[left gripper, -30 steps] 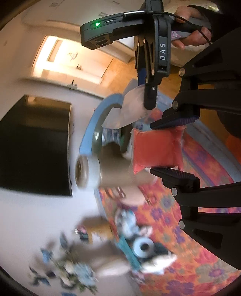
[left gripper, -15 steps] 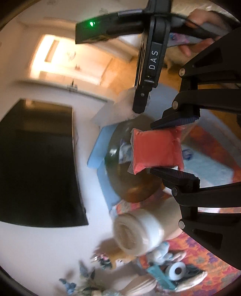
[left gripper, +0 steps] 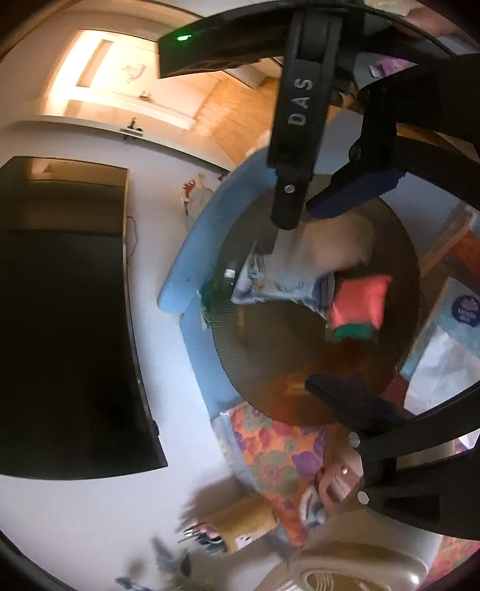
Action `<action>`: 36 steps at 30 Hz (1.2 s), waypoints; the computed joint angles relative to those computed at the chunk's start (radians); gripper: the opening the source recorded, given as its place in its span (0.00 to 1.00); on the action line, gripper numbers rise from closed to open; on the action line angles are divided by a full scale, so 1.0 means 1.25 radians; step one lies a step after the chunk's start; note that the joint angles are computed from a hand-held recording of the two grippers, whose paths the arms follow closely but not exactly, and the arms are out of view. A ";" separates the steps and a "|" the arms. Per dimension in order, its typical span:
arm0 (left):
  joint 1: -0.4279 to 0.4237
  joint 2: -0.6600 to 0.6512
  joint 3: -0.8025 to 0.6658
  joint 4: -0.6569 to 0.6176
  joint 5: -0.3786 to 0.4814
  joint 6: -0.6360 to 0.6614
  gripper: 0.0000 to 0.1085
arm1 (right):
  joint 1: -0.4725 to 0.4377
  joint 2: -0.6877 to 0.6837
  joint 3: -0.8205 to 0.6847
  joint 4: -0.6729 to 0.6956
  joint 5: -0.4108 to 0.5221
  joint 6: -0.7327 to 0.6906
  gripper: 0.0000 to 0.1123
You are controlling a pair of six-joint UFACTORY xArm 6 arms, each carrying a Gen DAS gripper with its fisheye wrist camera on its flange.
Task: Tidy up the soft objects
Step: 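Carry both bags to the round dark tray and open both tools, then move both open tools back over the bed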
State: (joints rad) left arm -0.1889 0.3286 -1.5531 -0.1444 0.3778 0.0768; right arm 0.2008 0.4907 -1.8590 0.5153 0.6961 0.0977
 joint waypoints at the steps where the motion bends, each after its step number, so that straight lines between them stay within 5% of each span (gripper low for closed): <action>1: -0.003 -0.004 0.005 -0.008 -0.003 0.011 0.78 | -0.002 -0.008 0.014 0.009 -0.006 -0.006 0.65; 8: -0.024 -0.089 0.103 -0.091 -0.045 0.124 0.78 | -0.001 -0.083 0.113 0.017 -0.048 -0.009 0.65; 20: 0.046 -0.415 0.399 -0.321 -0.083 0.343 0.78 | 0.080 -0.343 0.410 -0.212 -0.142 0.074 0.65; 25: 0.144 -0.507 0.500 -0.267 -0.145 0.305 0.78 | 0.140 -0.402 0.480 -0.249 -0.155 0.072 0.65; 36: 0.467 -0.486 0.492 -0.162 -0.073 0.118 0.78 | 0.330 -0.318 0.383 -0.336 -0.113 0.014 0.65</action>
State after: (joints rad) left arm 0.3954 -0.2783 -0.9376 -0.3464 0.2866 0.2246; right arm 0.6131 0.0936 -1.3800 0.0954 0.5545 0.1148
